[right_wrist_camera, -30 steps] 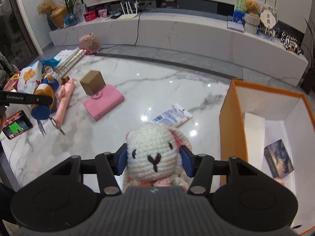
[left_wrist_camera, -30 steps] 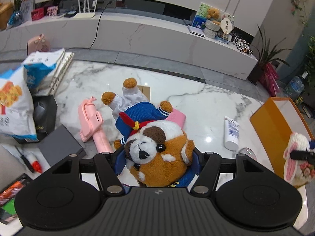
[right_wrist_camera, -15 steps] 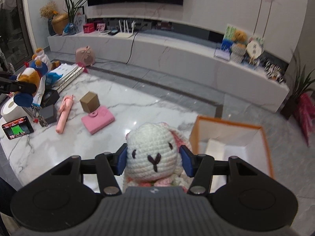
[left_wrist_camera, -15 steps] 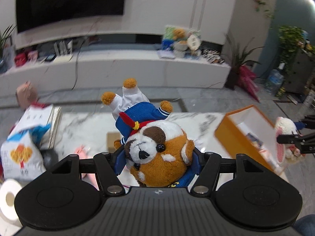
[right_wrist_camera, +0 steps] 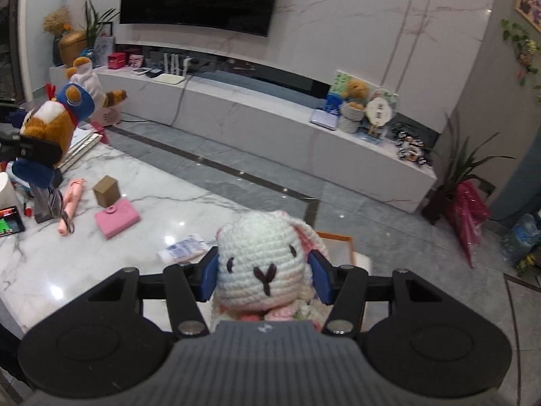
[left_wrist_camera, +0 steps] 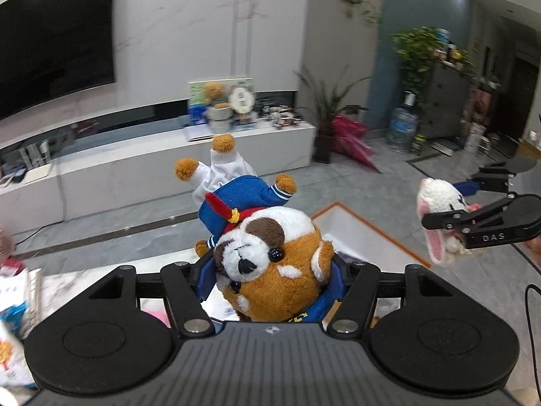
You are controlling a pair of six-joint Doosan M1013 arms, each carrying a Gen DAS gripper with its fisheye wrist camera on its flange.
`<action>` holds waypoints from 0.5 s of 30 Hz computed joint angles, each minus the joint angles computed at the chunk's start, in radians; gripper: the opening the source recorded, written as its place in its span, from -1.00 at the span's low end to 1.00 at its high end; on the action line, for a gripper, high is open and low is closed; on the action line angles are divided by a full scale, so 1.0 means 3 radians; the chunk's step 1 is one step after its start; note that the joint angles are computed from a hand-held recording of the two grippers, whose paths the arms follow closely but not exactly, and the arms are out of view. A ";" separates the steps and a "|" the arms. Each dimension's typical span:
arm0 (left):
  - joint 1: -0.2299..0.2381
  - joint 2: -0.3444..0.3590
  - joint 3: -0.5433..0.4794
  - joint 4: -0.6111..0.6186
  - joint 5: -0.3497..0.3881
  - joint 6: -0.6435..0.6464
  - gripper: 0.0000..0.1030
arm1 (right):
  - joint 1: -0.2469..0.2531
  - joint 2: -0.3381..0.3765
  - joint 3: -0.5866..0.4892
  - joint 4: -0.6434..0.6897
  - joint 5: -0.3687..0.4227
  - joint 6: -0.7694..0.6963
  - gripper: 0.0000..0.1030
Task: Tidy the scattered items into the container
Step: 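Carry the plush dog with the left tool while the right tool carries the bunny to the orange box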
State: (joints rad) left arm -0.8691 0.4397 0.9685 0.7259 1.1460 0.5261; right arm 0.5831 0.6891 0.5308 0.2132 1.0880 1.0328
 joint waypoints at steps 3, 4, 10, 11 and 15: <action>0.0022 0.0154 -0.0224 -0.0128 -0.0061 0.0157 0.42 | -0.0048 -0.0020 0.0008 -0.0059 -0.0012 0.0015 0.12; 0.0033 0.0210 -0.0303 -0.0179 -0.0079 0.0207 0.42 | -0.0061 -0.0021 0.0006 -0.0078 -0.0013 0.0023 0.12; 0.0117 0.0546 -0.0775 -0.0520 -0.0169 0.0505 0.42 | -0.0135 0.0063 -0.0100 -0.0161 0.0052 0.0088 0.12; 0.0136 0.0617 -0.0875 -0.0593 -0.0167 0.0562 0.42 | -0.0142 0.0096 -0.0141 -0.0172 0.0083 0.0094 0.12; 0.0216 0.0827 -0.1152 -0.0871 -0.0195 0.0691 0.42 | -0.0166 0.0292 -0.0412 -0.0207 0.0262 0.0137 0.12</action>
State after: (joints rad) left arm -0.8042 0.6878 0.6230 0.4645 1.0876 0.7335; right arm 0.5332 0.7768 0.4073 0.1511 1.1667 1.0739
